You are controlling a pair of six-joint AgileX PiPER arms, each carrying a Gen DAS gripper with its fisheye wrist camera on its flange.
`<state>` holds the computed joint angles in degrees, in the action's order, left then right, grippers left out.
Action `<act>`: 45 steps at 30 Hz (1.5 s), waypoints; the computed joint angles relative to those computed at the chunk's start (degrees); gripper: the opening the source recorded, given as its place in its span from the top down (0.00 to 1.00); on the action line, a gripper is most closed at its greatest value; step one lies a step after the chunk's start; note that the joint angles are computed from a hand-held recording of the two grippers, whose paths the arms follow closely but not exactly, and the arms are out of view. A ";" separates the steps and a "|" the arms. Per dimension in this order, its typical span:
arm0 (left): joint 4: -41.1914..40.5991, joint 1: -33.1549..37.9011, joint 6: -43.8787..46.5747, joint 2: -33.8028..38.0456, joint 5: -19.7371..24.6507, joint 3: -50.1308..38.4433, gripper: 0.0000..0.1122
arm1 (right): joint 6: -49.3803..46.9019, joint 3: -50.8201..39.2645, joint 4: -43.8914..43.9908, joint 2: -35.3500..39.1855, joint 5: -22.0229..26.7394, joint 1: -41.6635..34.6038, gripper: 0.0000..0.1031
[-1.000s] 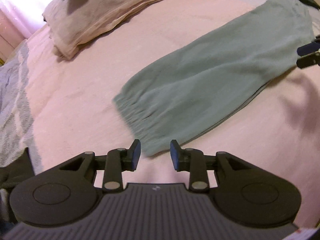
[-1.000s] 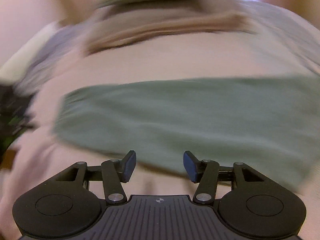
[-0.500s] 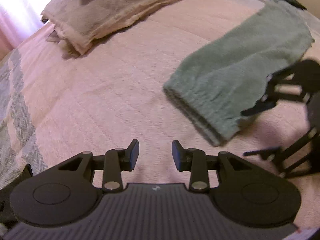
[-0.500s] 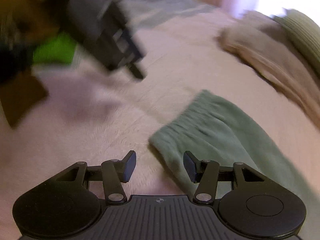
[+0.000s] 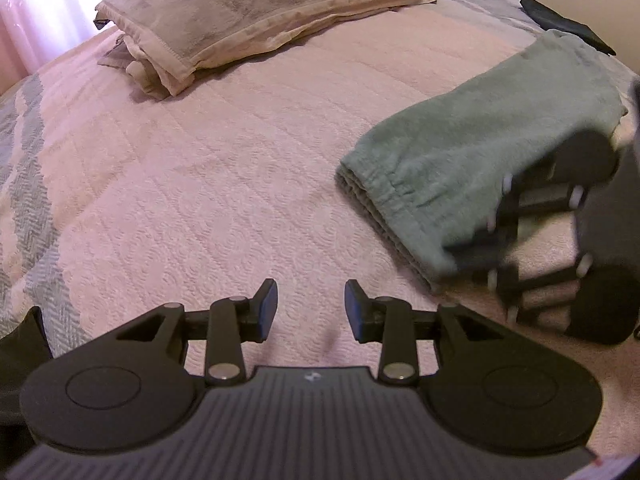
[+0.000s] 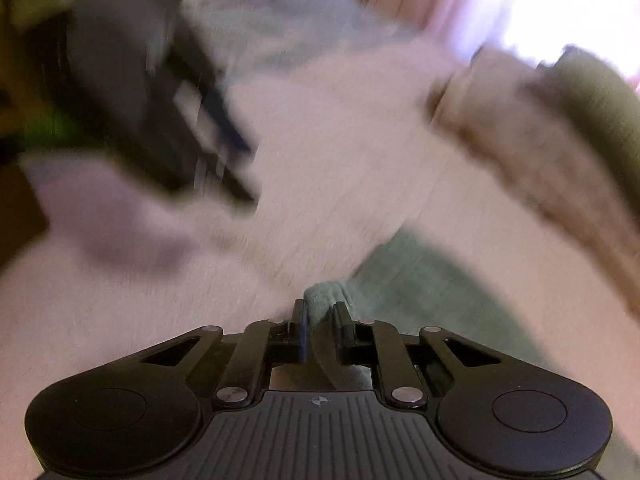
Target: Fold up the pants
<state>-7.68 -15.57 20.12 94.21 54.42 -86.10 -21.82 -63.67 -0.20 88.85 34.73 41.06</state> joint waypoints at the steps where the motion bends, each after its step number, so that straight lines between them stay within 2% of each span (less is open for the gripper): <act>1: -0.19 0.18 0.51 0.02 0.27 -0.32 0.72 | 0.17 0.27 -1.15 0.87 1.26 0.54 0.89; 2: -0.30 0.31 1.00 -0.31 0.14 -0.09 0.71 | 1.08 1.73 -2.48 0.07 0.24 1.13 0.87; 3: -0.45 0.39 1.23 -0.33 0.02 -0.08 0.69 | 1.84 2.62 -3.47 -0.88 -0.20 1.50 0.80; 4: -0.79 0.62 1.57 -0.25 0.12 -0.10 0.69 | 2.69 2.90 -4.33 -1.51 0.28 1.72 0.67; 6: -1.16 0.81 2.02 0.16 0.37 -0.28 0.69 | 6.69 5.05 -10.50 -3.07 -0.40 3.91 0.57; 7: -1.38 0.85 2.17 0.37 0.41 -0.29 0.69 | 8.27 6.20 -13.99 -4.45 0.13 5.83 0.56; 10: -1.99 1.04 2.66 0.47 -0.28 0.07 0.68 | 12.49 8.13 -24.10 -2.53 -1.41 9.11 0.56; 15: -1.90 1.14 2.85 1.06 -0.85 0.06 0.65 | 22.45 11.10 -39.72 0.69 -6.76 10.32 0.57; 16: -2.10 1.23 3.37 1.35 -0.54 -0.26 0.62 | 22.36 10.88 -39.85 0.84 -7.21 9.78 0.64; 19: -3.38 1.34 6.54 2.18 0.29 -1.31 0.54 | 13.73 9.00 -28.31 -0.84 -7.17 6.52 0.76; 22: -3.54 0.06 12.55 4.49 1.05 -3.22 0.53 | 8.88 7.70 -18.25 -5.76 -5.68 3.69 0.79; 24: -3.69 -1.07 15.71 5.97 0.01 -3.57 0.53 | 7.11 5.64 -11.29 -7.60 -4.35 0.61 0.81; 27: -2.41 -3.50 22.49 7.68 -4.34 -3.38 0.53 | 4.85 2.73 -2.84 -8.83 -1.88 -3.46 0.81; 30: -3.31 -5.05 36.64 8.62 -9.78 -2.89 0.50 | 1.07 -0.32 4.58 -9.18 1.92 -7.22 0.82; 31: -4.71 -5.12 42.37 8.88 -11.03 -3.00 0.45 | 0.51 -1.29 5.75 -9.14 2.98 -7.98 0.82; 33: -8.33 -4.89 53.83 8.92 -14.69 -2.44 0.43 | 0.79 -2.02 6.57 -9.24 3.97 -7.87 0.82; 36: -14.99 -3.75 71.01 10.82 -11.84 -6.21 0.43 | 1.68 -2.58 7.73 -9.14 4.33 -7.95 0.82; 38: -16.01 -3.58 80.34 12.50 -7.91 -9.74 0.48 | 1.91 -2.88 8.60 -9.12 4.59 -8.17 0.82; 40: -13.95 -4.17 83.46 14.62 -2.73 -14.86 0.70 | 3.03 -2.59 8.53 -9.95 4.43 -8.16 0.82; 42: -11.11 -5.23 82.63 16.43 1.67 -19.94 0.75 | 4.66 -1.90 8.43 -11.03 4.04 -8.21 0.82; 45: -8.08 -6.88 77.90 20.03 8.84 -30.65 0.78 | 6.28 -2.22 9.69 -12.95 5.06 -10.08 0.83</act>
<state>-15.76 -22.45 98.02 114.24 63.26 -116.75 -15.53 -65.89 9.50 75.90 39.79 30.98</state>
